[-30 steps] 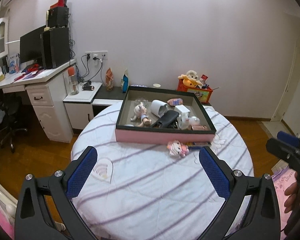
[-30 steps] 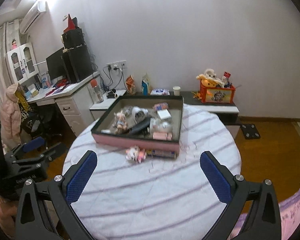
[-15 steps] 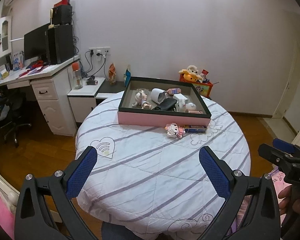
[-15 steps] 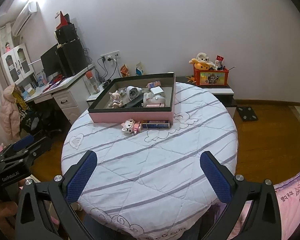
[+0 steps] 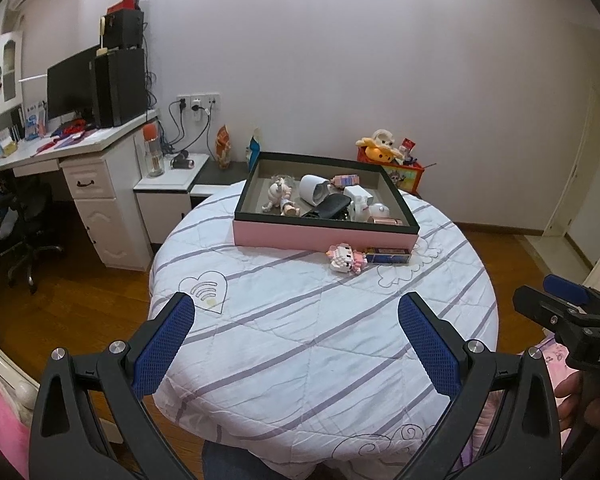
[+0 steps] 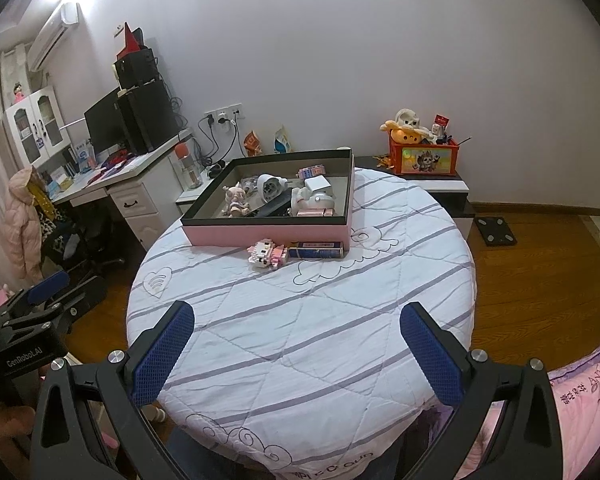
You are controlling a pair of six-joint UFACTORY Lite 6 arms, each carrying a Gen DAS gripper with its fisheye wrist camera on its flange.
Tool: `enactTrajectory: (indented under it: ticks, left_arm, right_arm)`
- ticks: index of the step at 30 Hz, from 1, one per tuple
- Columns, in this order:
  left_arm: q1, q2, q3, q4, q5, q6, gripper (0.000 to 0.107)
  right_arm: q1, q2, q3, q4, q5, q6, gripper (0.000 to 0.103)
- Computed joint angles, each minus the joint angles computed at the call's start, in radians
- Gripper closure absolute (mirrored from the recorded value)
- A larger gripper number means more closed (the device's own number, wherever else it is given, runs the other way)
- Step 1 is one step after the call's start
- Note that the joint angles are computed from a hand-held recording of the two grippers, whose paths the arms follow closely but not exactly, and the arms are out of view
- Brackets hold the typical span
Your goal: Organize rigid objects
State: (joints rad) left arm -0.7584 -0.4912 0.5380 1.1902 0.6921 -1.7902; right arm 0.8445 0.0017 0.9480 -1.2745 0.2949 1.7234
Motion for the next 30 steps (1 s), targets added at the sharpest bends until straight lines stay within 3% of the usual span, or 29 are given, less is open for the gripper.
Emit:
enactTrajectory:
  ticks: [10,19,24,30]
  left_arm:
    - [0.119,0.186,0.062,0.091,-0.178,-0.048,0.004]
    - [0.263,0.614,0.329,0.362,-0.365,-0.218,0.004]
    - [0.328,0.873,0.544,0.374,-0.454,-0.181,0.004]
    - [0.366,1.059,0.728,0.246,-0.473,-0.014,0.004]
  right_arm:
    - [-0.061,0.093,0.071,0.114,-0.041,-0.125,0.000]
    - [-0.155,0.204,0.148,0.226,-0.097,-0.257,0.000]
    - [-0.215,0.267,0.188,0.328,-0.114,-0.364,0.000]
    - [-0.279,0.355,0.262,0.531,-0.129,-0.586,0.000]
